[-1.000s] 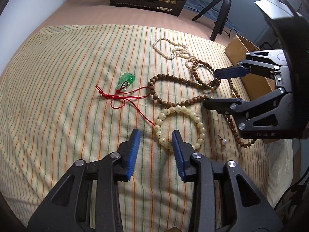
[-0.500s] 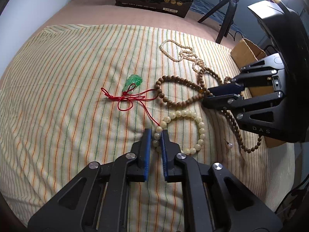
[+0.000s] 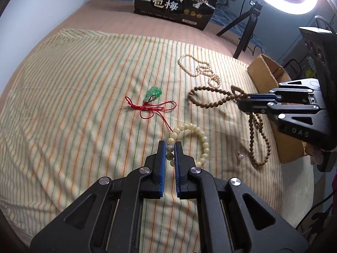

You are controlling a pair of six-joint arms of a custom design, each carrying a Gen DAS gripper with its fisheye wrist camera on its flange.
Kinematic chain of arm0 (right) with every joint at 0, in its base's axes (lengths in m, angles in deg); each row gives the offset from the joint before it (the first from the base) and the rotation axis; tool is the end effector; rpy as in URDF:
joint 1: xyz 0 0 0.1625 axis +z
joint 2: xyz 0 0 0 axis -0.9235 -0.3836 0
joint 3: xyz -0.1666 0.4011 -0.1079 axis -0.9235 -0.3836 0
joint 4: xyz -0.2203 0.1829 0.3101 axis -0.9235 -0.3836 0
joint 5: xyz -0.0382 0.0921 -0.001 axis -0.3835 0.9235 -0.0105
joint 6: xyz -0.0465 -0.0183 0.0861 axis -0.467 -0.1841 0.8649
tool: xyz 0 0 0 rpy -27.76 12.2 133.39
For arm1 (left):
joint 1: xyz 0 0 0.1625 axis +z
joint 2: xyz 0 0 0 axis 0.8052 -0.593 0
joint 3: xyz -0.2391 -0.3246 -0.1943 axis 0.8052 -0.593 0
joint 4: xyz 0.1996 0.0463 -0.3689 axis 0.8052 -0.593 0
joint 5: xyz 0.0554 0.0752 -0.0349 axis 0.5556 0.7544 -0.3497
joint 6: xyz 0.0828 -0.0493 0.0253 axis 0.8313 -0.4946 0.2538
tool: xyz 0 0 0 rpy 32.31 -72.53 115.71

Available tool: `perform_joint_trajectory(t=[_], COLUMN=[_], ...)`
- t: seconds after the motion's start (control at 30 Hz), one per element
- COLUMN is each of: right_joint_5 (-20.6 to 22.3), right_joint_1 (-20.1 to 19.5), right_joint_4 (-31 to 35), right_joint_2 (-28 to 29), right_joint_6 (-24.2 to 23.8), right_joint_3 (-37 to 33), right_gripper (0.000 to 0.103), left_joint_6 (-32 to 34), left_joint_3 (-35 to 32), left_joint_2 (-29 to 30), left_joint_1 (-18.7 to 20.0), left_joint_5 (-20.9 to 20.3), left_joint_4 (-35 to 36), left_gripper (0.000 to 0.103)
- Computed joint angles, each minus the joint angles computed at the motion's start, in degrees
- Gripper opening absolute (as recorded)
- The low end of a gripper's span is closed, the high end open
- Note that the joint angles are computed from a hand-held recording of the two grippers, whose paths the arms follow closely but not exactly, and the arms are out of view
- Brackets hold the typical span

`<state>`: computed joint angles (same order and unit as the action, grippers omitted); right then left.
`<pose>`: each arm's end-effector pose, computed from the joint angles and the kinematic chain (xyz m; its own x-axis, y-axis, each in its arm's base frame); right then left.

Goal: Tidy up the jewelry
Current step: 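Carry both bead strands into the cardboard box and open both tools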

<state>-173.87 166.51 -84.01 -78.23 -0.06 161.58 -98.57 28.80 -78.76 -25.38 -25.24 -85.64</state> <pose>0.1911 -0.6089 0.2591 -0.2176 -0.9622 0.1640 -0.8897 0.2646 0.3721 -0.3559 -0.4279 0.0635 -0.8061 -0.3933 -0.4421 0.0029 0.7445 -0.6676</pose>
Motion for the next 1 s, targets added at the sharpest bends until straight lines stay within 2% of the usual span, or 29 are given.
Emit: perform_joint_trajectory(t=[0.37, 0.6, 1.0], right_joint_5=[8.0, 12.4, 19.5], right_joint_1=[-0.4, -0.8, -2.0], right_joint_4=[1.7, 2.7, 5.7], right_joint_2=[-6.2, -9.6, -13.8], right_joint_6=[3.0, 3.4, 4.2], right_joint_3=[0.2, -0.2, -3.8], right_gripper=[0.005, 0.005, 0.005], left_joint_6=[-4.1, -5.7, -1.3], left_joint_3=[-1.6, -3.0, -8.0], left_joint_2=[-1.2, -1.7, 0.7], left_joint_1=[-3.5, -5.4, -7.5], left_joint_5=[3.6, 5.7, 9.6], left_joint_4=[5.4, 7.9, 6.7], left_gripper=[0.005, 0.005, 0.005])
